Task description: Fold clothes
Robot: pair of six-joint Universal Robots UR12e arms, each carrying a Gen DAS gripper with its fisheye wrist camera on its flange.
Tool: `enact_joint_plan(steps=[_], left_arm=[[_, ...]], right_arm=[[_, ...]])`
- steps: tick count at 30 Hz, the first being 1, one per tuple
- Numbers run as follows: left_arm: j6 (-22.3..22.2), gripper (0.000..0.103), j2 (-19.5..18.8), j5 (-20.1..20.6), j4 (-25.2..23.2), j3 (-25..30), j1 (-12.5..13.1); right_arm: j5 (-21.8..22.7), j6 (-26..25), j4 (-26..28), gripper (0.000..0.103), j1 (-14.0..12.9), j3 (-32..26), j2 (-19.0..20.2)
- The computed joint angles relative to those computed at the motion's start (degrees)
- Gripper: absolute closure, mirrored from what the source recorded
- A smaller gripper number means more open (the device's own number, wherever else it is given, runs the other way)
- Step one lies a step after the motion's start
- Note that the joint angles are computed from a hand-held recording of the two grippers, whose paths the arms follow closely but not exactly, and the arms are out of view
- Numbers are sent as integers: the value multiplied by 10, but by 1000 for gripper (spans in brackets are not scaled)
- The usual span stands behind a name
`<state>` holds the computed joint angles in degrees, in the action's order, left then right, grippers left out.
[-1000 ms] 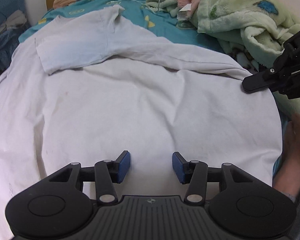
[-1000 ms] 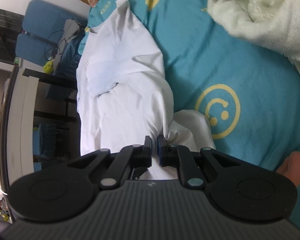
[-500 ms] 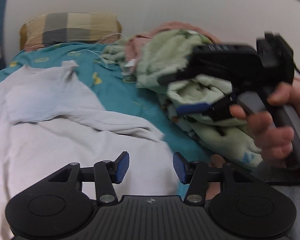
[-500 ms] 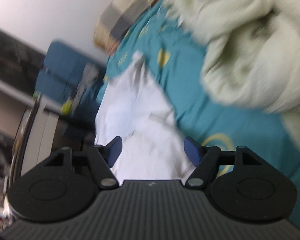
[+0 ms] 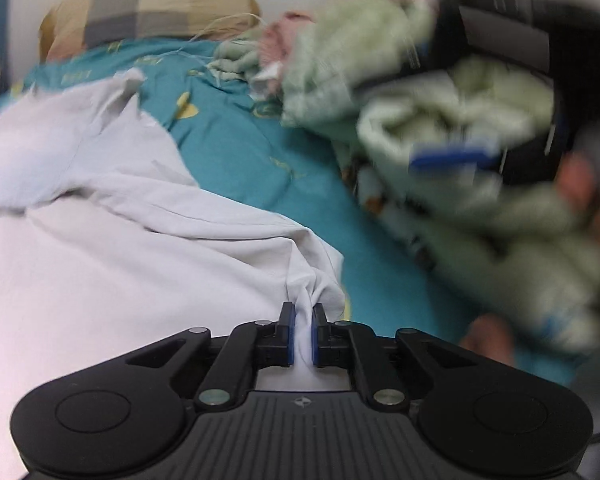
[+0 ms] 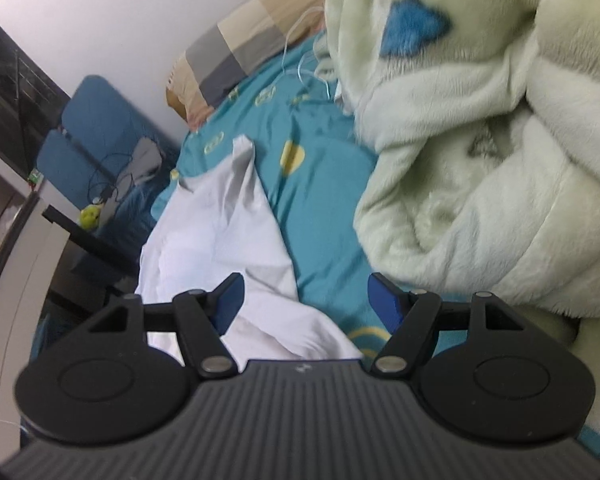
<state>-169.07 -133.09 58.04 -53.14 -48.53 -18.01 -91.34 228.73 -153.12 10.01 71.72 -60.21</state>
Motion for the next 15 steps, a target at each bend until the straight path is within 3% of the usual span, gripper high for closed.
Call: enact_joint_plan(steps=[3, 6, 12, 15], left_arm=[[-71, 96, 1, -64, -56, 25, 31], [-100, 96, 2, -74, -109, 46, 57], [-70, 95, -13, 73, -203, 93, 67], [-98, 90, -15, 102, -209, 82, 70]], right_arm=[[10, 6, 4, 32, -1, 0, -1], [19, 2, 20, 32, 0, -9, 2], [75, -24, 56, 32, 0, -31, 14], [121, -25, 65, 32, -3, -38, 20]])
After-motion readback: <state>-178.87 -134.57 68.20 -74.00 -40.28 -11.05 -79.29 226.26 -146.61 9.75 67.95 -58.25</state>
